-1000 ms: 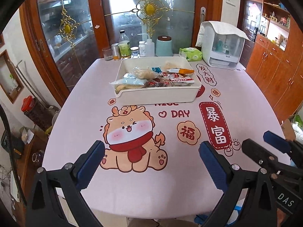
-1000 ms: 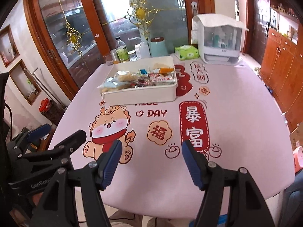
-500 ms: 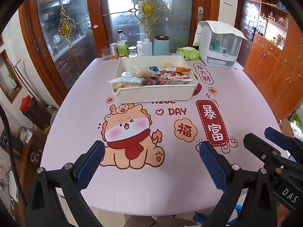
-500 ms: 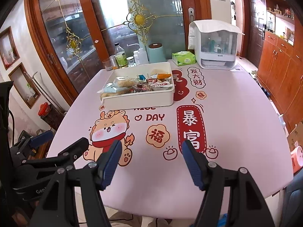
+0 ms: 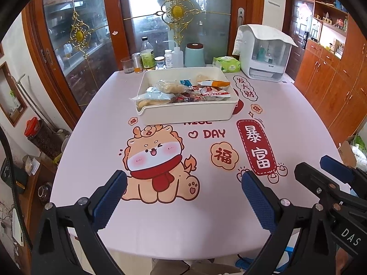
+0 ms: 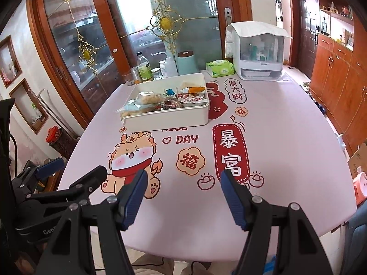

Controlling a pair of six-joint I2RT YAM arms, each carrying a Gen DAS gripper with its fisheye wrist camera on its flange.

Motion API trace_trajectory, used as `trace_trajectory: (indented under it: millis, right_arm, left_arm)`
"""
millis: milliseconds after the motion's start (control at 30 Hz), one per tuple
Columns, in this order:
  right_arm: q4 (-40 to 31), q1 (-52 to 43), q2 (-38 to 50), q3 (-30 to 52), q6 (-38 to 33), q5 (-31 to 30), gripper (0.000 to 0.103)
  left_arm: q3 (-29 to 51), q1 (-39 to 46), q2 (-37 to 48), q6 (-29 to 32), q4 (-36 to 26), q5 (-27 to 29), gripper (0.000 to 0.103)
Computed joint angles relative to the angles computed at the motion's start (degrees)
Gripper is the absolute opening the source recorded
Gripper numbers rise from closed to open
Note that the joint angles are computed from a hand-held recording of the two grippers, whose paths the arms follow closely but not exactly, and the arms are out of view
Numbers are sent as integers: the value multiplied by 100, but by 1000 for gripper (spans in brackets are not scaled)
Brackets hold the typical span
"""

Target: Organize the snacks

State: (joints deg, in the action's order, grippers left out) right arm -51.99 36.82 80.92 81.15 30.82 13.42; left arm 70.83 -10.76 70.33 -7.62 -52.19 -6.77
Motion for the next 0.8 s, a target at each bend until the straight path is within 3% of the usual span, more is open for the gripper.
trace_trajectory:
  millis: [800]
  right_arm:
    - [36, 32, 123, 0, 68, -111, 67]
  left_arm:
    - [-60, 176, -29, 178, -55, 13, 100]
